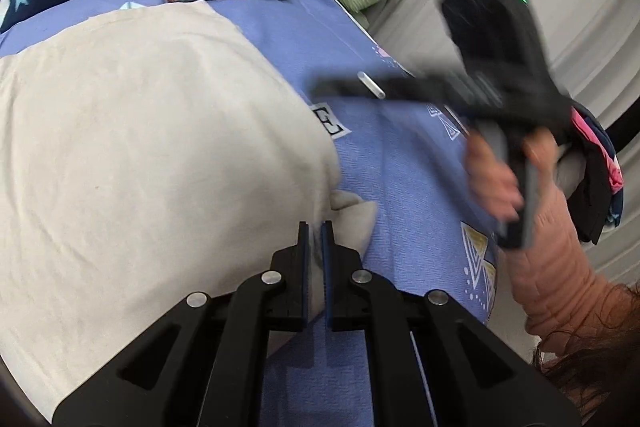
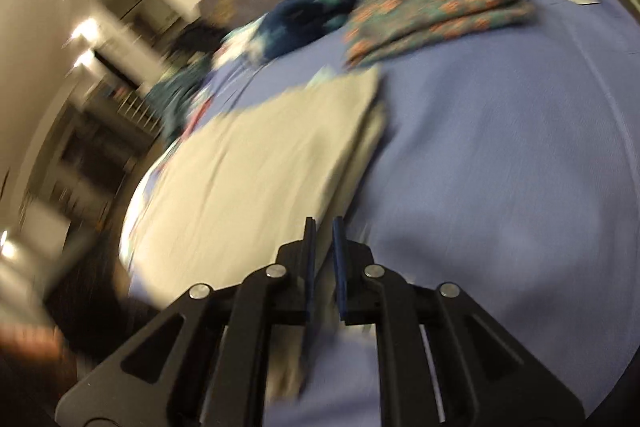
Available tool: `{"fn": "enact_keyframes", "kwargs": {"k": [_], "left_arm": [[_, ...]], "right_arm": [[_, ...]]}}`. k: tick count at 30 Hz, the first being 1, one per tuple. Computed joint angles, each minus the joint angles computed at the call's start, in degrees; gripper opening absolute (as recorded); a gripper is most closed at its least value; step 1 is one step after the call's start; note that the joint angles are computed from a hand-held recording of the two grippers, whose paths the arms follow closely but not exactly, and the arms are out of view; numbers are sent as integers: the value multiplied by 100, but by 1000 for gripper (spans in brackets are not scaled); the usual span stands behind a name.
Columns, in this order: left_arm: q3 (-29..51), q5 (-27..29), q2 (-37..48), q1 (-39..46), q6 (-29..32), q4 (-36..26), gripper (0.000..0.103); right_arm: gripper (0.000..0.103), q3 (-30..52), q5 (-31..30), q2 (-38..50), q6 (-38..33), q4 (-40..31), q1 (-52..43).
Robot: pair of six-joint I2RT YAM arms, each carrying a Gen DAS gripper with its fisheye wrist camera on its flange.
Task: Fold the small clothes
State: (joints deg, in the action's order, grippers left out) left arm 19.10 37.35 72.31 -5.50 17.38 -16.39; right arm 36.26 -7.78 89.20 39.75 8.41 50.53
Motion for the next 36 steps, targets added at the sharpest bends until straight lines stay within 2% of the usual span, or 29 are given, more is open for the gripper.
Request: {"fn": "enact_keyframes", "kwargs": {"k": [4,8,12,14,16,19,22,23,26,29,30,32,34,36], "left_arm": [[-56,-7,81,409,167,8,5],[-53,59,-7,758,274,-214,5],[-190,-25,-507,931,459,-454,5],[-213,17,-578,1116,608,-579,6],[-216,26,-423,1168,577,-443,10],[-233,26,-348,1203,594,-399,10],[-243,45,-445,1315,765,-543,13],[-243,63,-464,1399,860,-595,18],[-202,74,-256,1455,895,-454,19],[-240,63,-184,1362,756,-266,22],[-276,45,-232,1300,709,-220,25],[-342,-10,-357,1196,674,-163,28],[-356,-64,-407,1140,636,-140,28],[-331,-9,-374,1222,693,-199,28]], "right_arm": [[11,-358,8,-310,-83,114,746],[31,167,477,78,-261,-560,1228],[30,284,579,98,-199,-749,1212],[37,119,725,-131,-126,-623,1184],[39,-86,536,-142,-80,-172,1025],[41,-81,135,317,67,359,779],[35,-370,-429,269,59,1087,794],[35,-462,-582,163,-52,1212,842],[41,-198,-274,-20,-432,288,1061],[41,58,-14,136,-418,-372,1000],[38,52,-53,154,-412,-363,963],[39,-138,-453,139,-444,19,715],[51,-166,-1012,337,-518,456,460],[51,-114,-1562,690,-422,1015,220]]}}
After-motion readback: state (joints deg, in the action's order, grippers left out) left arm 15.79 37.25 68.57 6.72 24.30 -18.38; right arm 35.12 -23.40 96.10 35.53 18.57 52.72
